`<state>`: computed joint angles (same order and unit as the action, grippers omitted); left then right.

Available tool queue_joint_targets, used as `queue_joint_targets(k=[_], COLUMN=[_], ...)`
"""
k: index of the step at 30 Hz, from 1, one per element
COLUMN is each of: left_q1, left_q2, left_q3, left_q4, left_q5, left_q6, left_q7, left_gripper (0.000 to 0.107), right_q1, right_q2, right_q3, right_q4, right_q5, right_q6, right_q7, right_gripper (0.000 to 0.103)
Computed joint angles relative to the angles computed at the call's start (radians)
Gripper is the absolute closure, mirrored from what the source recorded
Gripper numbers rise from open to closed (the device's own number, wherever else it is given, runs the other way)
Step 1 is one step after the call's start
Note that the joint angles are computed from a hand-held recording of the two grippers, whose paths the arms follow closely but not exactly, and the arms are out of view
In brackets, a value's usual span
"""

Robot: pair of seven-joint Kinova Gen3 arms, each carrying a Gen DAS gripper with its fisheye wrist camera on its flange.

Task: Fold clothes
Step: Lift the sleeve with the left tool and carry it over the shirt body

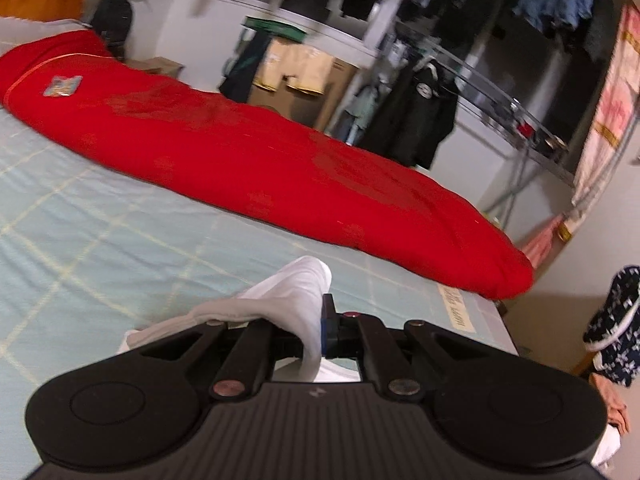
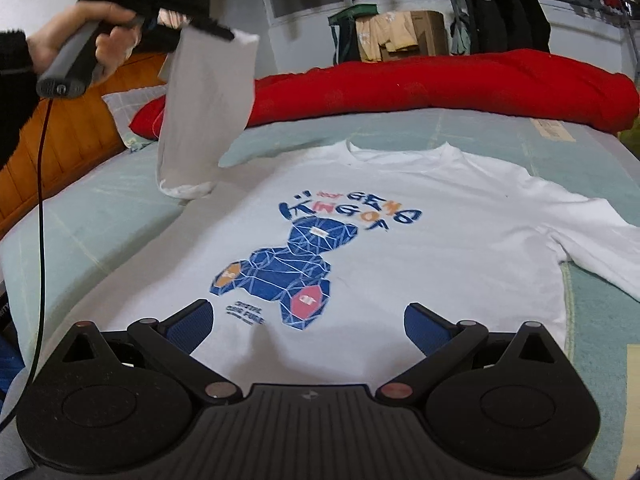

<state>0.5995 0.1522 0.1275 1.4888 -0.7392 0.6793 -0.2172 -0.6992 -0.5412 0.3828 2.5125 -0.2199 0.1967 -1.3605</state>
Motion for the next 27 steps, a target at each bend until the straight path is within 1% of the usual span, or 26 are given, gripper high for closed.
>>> queue_joint_targets(k=[4,7,12,19,27], left_q1=[0.021,0.045,0.086,0.124,0.157], left_q2=[0.055,0.095,0.149,0.233,0.318], left_q3=[0.008,-0.005,-0.033,-0.057,-0.073], left_q4=[-0.072,-0.120,-0.180,-0.264,-0.330], left_q5=[0.028,0.059,0.109,0.201,0.298], left_q6=[0.011,0.009,-0.006,-0.002,0.045], left_q7=[-0.044,-0.079,-0.134,-0.245,-0.373], left_gripper=[0.105,0.105,0.105,0.105,0.105], right_q1=[0.013,0.029,0.034,0.043,0.050], right_q2=[0.006,0.011,0.009,0.009,0.017], right_q3=[0.002,-0.001,0.024,0.051,0.065], right_q4=[-0.007,-0.009,-0.010,-0.014,-0.015], right_q5=[0.003,-0.002,-0.014,-0.022,-0.027], right_q6=[0.019,0.023,0.022,0.025,0.024], right_q7=[0.004,0.005,0.007,0.008,0.008], right_gripper=[0.000,0.000,0.000,0.000,0.000])
